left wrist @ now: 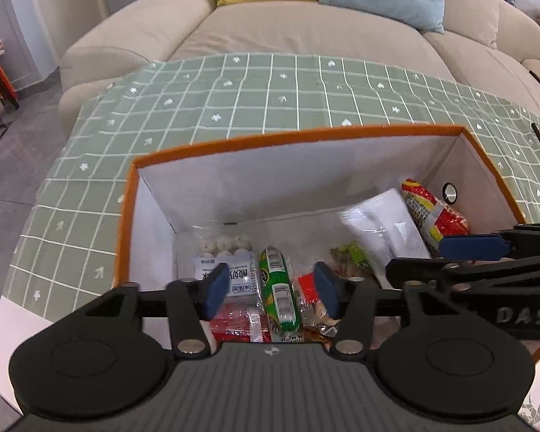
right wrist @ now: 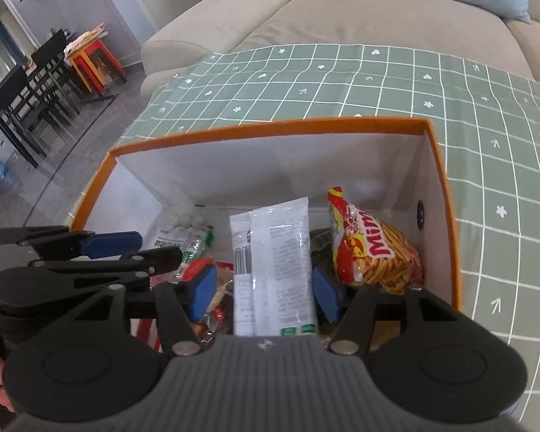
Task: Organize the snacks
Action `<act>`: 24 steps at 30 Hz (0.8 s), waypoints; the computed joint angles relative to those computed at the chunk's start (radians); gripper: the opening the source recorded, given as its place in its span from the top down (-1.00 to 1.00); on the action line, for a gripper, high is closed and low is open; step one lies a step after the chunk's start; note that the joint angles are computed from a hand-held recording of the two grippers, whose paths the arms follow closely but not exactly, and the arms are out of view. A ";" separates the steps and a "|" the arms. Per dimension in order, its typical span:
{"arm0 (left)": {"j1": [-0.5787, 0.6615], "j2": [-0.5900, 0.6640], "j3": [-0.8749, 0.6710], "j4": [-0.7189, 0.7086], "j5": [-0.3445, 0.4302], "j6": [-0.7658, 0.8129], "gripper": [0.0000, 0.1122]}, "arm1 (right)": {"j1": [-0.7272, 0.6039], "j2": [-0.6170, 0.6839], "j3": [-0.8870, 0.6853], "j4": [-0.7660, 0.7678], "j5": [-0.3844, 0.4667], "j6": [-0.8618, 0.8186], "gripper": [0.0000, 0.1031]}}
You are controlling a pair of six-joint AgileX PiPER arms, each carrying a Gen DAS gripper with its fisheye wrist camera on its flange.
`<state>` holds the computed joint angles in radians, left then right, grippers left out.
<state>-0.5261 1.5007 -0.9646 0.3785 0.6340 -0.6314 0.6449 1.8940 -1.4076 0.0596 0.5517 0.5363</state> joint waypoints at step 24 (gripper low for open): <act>-0.680 -0.201 -0.059 0.718 0.486 -0.753 -0.47 | 0.219 -0.649 0.354 -0.737 0.149 0.584 -0.81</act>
